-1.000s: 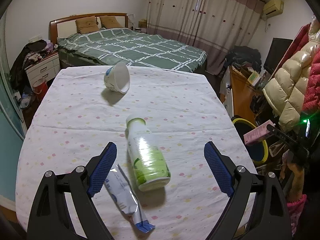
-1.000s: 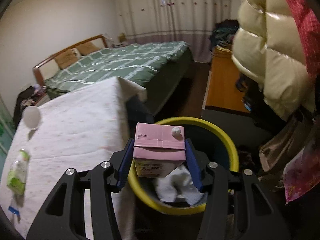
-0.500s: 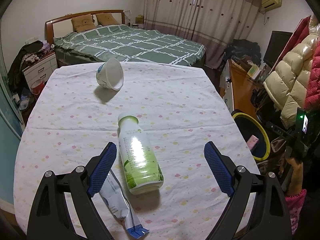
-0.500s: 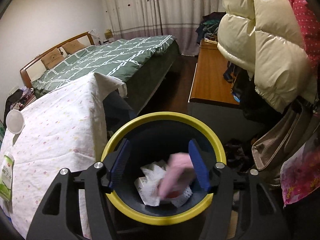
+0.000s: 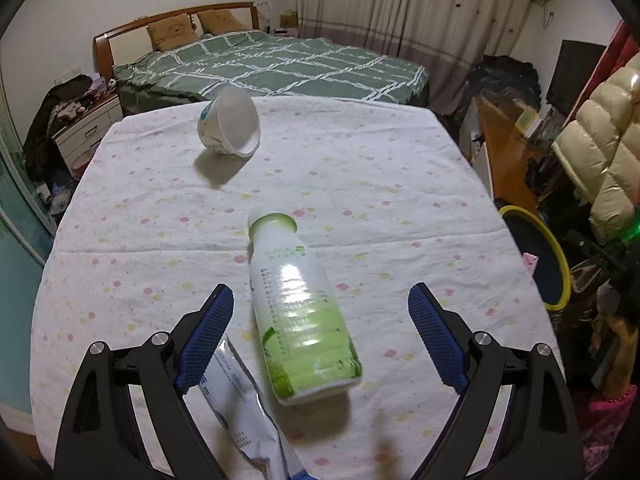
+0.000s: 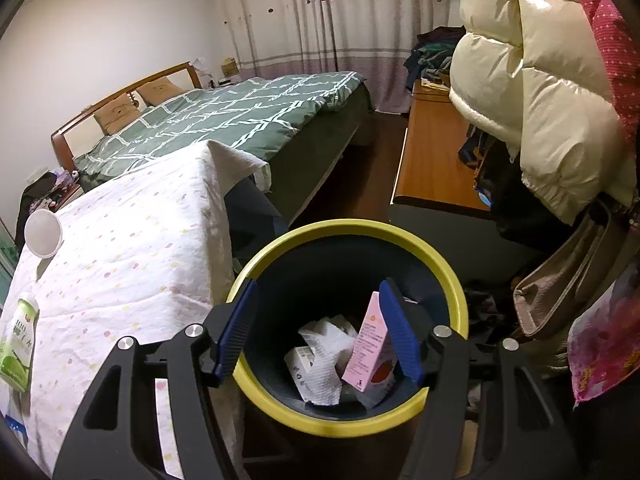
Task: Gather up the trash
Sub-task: 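Grasp the green-labelled plastic bottle with the left tool, then carry the bottle over the bin and open the left tool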
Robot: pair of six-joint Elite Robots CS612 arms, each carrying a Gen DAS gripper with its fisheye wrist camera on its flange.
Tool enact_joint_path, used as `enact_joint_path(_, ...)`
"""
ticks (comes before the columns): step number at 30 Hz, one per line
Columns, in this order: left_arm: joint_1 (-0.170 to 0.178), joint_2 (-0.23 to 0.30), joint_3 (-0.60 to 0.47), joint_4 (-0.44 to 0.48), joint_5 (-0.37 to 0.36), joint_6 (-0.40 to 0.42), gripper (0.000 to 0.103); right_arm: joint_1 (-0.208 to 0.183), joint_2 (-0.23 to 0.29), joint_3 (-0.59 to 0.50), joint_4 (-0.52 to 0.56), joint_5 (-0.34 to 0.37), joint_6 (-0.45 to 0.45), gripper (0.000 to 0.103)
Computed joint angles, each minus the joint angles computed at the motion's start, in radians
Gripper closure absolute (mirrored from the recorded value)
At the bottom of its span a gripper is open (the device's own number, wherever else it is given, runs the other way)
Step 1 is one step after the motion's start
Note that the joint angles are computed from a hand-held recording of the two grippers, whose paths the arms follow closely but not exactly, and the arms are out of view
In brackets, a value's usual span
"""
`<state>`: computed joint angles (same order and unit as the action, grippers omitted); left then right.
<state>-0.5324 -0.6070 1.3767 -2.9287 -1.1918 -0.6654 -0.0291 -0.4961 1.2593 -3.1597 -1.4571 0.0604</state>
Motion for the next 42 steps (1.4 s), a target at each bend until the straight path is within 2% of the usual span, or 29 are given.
enact_joint_path(10,0.006,0.009,-0.003,0.002,-0.050,0.009,0.025,0.002,0.003,0.001,0.013,0.025,0.001,0.043)
enact_joint_path(21,0.012,0.045,-0.079,0.133,-0.014,-0.001,0.027,0.001,0.006,0.000,0.030,0.029,-0.001,0.043)
enact_joint_path(28,0.021,0.062,-0.123,0.217,0.008,0.009,0.045,-0.001,0.007,-0.002,0.036,0.033,-0.004,0.042)
enact_joint_path(31,0.023,0.070,-0.144,0.267,0.022,0.023,0.050,-0.002,0.007,-0.003,0.043,0.035,-0.009,0.042)
enact_joint_path(35,0.036,0.085,-0.178,0.338,-0.043,0.037,0.050,-0.002,0.007,-0.008,0.067,0.038,-0.022,0.042)
enact_joint_path(42,0.034,0.085,-0.172,0.317,-0.055,0.061,0.051,-0.005,0.005,0.001,0.055,0.043,-0.020,0.042)
